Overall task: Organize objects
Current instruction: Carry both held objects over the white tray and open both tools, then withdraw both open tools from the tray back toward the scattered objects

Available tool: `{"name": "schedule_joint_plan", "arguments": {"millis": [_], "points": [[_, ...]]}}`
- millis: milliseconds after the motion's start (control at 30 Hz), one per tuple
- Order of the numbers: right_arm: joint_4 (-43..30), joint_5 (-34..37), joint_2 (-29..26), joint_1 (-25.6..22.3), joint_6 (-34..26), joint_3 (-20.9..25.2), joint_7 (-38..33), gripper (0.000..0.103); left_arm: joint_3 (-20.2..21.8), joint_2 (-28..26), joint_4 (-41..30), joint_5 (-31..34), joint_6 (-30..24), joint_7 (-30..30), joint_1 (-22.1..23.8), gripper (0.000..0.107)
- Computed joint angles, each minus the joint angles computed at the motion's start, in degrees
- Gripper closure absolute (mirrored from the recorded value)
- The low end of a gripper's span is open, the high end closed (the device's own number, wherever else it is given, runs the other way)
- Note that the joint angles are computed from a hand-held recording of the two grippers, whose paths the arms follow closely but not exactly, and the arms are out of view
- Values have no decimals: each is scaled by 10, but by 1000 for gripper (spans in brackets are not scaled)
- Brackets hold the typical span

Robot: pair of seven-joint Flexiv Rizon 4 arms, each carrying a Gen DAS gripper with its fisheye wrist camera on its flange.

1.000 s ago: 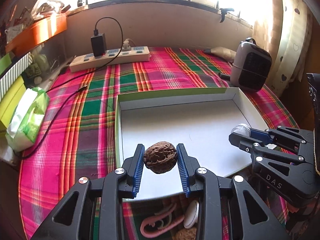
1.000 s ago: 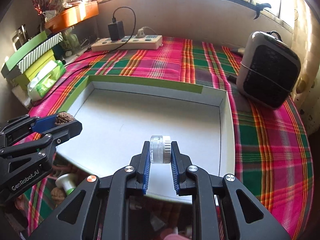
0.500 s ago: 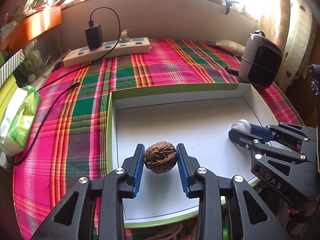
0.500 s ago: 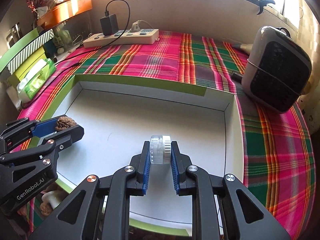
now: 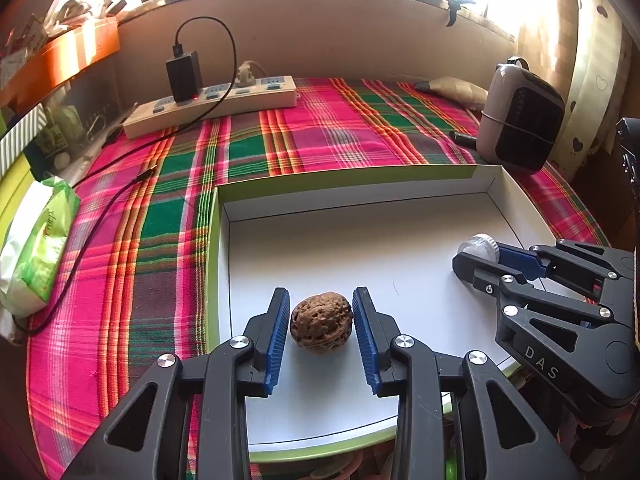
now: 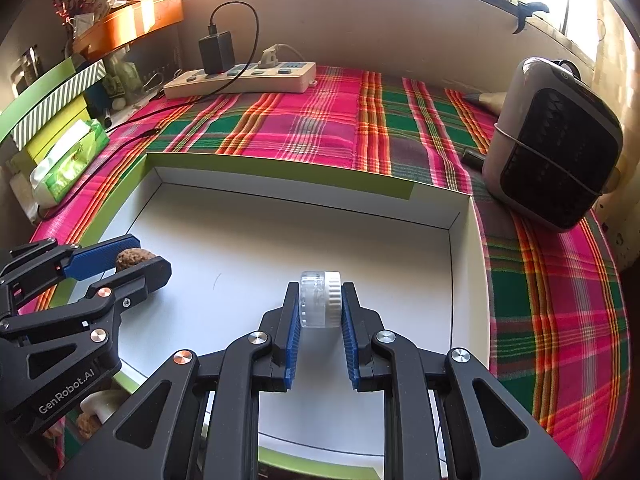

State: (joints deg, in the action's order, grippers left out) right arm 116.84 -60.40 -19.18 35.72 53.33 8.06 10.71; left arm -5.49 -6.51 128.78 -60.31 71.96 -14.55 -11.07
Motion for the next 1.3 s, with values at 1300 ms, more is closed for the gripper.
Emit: {"name": "schedule_joint_plan", "arguments": {"millis": [1300], "points": [[49, -57, 73, 20, -80, 50, 133, 56, 52, 96, 67, -125, -30, 81, -12, 68]]}}
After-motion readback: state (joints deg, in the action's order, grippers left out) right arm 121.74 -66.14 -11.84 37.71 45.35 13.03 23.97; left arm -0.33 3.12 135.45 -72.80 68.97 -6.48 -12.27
